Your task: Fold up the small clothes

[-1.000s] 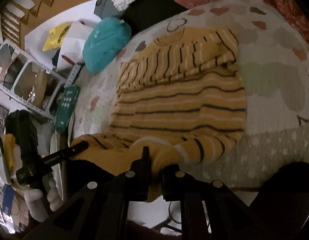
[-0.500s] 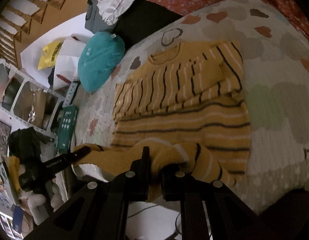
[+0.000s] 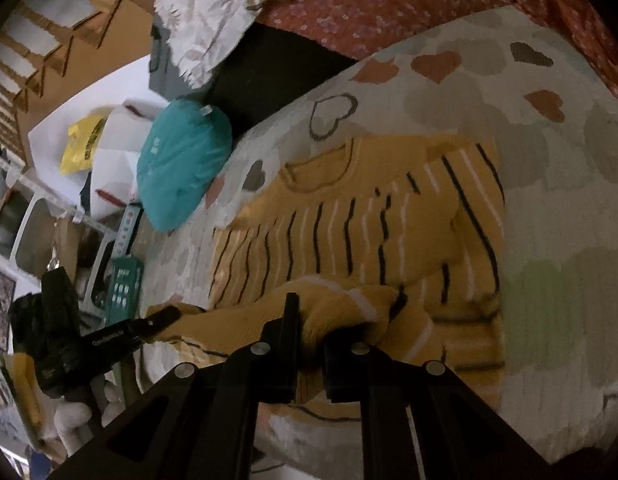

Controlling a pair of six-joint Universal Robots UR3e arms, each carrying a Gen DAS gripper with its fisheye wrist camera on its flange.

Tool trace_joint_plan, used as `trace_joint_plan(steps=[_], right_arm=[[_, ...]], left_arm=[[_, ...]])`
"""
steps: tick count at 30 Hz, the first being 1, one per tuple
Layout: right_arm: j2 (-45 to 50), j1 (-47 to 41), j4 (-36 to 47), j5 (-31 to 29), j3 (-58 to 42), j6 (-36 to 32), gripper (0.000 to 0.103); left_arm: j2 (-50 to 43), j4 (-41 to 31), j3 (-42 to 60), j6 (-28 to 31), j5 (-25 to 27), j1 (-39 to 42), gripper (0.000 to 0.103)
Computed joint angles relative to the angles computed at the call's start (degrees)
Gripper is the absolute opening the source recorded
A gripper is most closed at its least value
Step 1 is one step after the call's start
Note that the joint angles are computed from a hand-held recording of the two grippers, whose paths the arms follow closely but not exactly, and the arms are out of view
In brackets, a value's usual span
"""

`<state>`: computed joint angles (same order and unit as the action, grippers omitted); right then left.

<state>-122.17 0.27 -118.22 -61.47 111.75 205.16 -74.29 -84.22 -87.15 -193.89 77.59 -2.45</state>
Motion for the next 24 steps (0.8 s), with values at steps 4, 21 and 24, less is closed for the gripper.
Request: trace_joint_plan(steps=[4, 21, 24], right_arm=[[6.4, -1.7, -5.6, 0.1, 0.9, 1.8, 0.010], [18.2, -8.1, -22.3, 1.6, 2.6, 8.8, 0.070], [14.9, -9.7, -18.3, 1.7, 1.0, 6.9, 0.070]], left_arm=[[-9.0, 3.2, 3.8, -1.8, 1.2, -1.8, 0.009], [-8.2, 8.6, -5.0, -1.6, -11.7, 11.6, 0.036], [-4.9, 7.9, -6.0, 0.5, -8.2, 10.9, 0.036]])
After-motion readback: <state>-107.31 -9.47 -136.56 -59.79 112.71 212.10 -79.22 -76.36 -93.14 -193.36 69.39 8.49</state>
